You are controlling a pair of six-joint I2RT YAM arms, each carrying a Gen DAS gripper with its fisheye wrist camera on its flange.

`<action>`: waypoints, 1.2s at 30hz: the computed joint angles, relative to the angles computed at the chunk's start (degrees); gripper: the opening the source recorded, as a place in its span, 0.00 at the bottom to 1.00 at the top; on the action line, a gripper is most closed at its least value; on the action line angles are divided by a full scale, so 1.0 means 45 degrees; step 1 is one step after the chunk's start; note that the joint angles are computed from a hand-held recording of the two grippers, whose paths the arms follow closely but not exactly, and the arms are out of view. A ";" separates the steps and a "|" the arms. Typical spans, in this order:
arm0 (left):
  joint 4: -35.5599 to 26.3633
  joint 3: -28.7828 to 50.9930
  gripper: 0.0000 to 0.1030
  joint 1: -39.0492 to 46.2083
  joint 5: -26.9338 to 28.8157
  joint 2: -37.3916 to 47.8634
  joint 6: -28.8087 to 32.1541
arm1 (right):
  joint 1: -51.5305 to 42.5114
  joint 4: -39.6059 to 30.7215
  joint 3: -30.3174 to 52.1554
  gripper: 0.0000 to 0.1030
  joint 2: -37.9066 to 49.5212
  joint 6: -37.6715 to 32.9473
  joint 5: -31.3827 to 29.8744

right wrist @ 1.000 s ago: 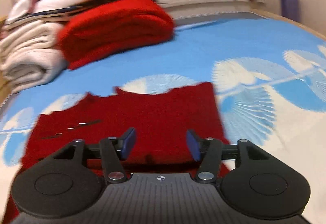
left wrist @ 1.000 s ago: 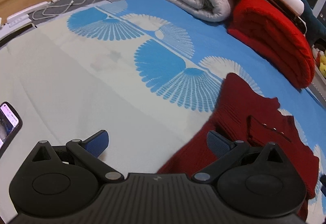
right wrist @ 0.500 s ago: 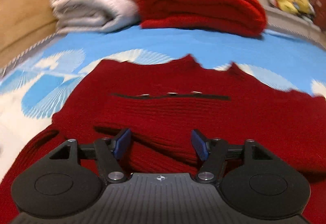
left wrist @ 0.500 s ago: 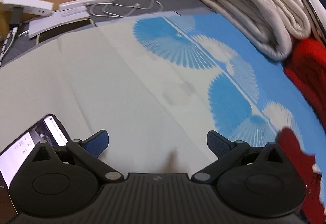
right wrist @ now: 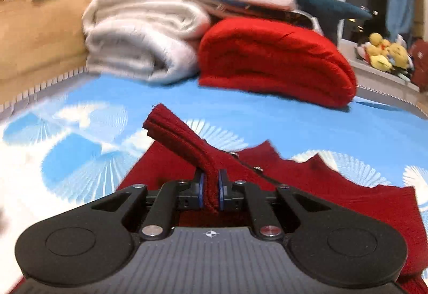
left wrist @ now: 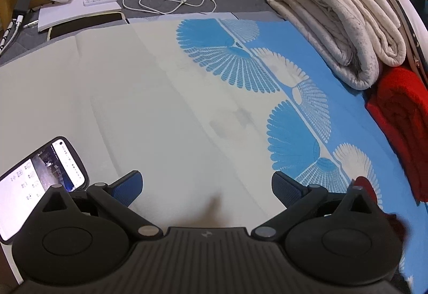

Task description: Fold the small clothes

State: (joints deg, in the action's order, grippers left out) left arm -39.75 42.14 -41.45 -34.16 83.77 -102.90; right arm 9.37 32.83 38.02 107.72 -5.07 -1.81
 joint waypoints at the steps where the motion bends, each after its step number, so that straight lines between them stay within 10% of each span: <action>1: 0.0115 0.0001 1.00 0.0005 0.0077 0.0042 0.0087 | -0.0025 -0.1382 0.0716 0.49 0.0494 0.0001 -0.0266; 8: 0.0465 -0.0134 1.00 0.0063 0.0279 0.0009 0.0334 | -0.2839 -0.1549 -0.0086 0.62 -0.0613 0.0427 -0.3099; 12: 0.0400 -0.0172 1.00 -0.0001 0.0209 -0.0083 0.0222 | -0.5907 -0.0589 0.0038 0.62 -0.1051 0.0825 -0.2342; 18: 0.0658 0.0296 1.00 -0.0098 0.0409 0.0757 0.0449 | -0.8943 -0.4958 0.3492 0.64 0.1896 -0.1495 -0.1632; 23: 0.0944 0.1167 1.00 -0.0579 0.0530 0.1941 0.1300 | -1.0152 -0.4404 0.2875 0.76 0.1148 0.0338 -0.3229; 29: 0.1909 0.2165 1.00 -0.1410 0.1216 0.3208 0.3655 | -1.0955 -0.4106 0.1168 0.79 -0.0065 -0.2267 -0.3140; 36: 0.2370 0.2854 1.00 -0.2969 0.1478 0.4161 0.5154 | -1.5263 -0.9895 -0.0310 0.83 -0.4129 -0.6665 -0.6403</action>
